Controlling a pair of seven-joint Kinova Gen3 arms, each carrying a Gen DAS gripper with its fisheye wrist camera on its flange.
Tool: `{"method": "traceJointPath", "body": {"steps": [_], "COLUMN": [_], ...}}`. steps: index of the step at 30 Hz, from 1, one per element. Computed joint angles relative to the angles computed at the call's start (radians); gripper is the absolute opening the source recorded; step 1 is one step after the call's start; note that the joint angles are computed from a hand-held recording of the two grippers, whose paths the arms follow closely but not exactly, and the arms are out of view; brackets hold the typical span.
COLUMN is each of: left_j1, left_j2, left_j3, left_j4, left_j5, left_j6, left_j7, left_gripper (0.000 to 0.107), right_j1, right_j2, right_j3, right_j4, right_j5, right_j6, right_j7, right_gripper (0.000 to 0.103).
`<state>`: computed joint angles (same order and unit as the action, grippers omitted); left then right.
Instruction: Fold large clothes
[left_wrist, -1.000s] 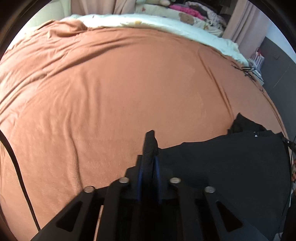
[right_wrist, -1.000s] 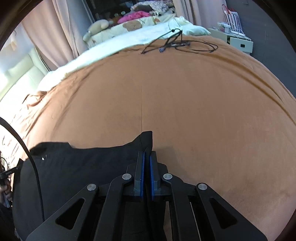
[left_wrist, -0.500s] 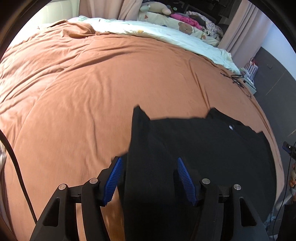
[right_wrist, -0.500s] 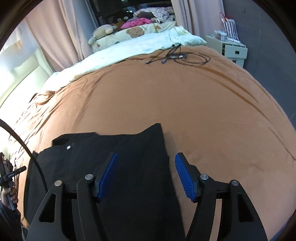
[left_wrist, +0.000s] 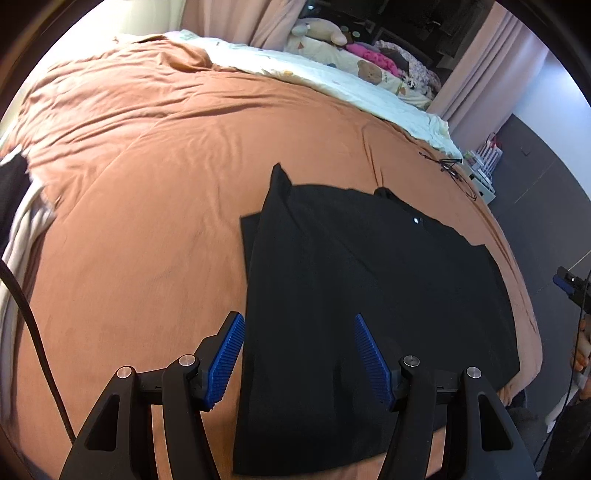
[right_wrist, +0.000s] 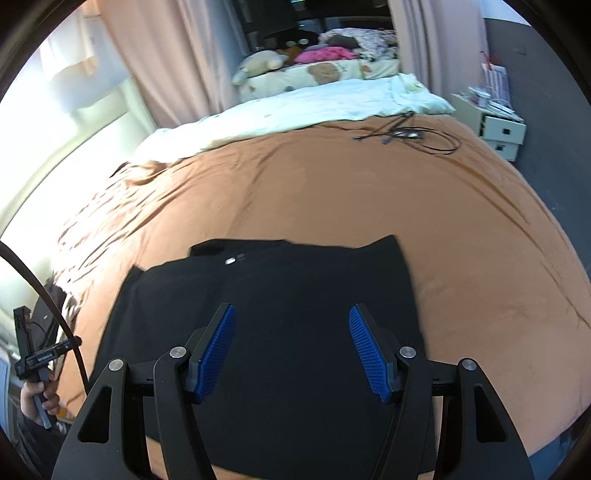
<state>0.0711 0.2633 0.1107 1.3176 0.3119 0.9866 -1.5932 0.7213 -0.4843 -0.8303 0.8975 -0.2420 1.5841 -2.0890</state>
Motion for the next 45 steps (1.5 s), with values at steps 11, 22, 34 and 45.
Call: {"method": "traceJointPath", "body": {"steps": [11, 22, 34, 45], "left_j1": [-0.03, -0.085, -0.106, -0.09], "left_j2": [-0.153, -0.165, -0.148, -0.157], "left_j3": [-0.024, -0.057, -0.054, -0.053], "left_j4": [0.262, 0.384, 0.446, 0.469], "left_j5": [0.088, 0.24, 0.347, 0.338], "left_j6": [-0.057, -0.052, -0.116, -0.182], "left_j7": [-0.047, -0.095, -0.093, 0.064], "left_gripper": [0.063, 0.063, 0.063, 0.062], "right_j1": [-0.099, -0.229, -0.286, -0.36], "right_j2": [-0.043, 0.032, 0.276, 0.517], "right_j3": [-0.054, -0.103, -0.189, -0.164], "right_j4": [0.179, 0.372, 0.338, 0.218], "right_j5": [-0.076, -0.028, 0.187, 0.382], "right_j6": [-0.079, -0.166, -0.166, -0.19], "right_j7": [-0.005, -0.031, -0.064, -0.094], "right_gripper": [0.062, 0.04, 0.026, 0.023]}}
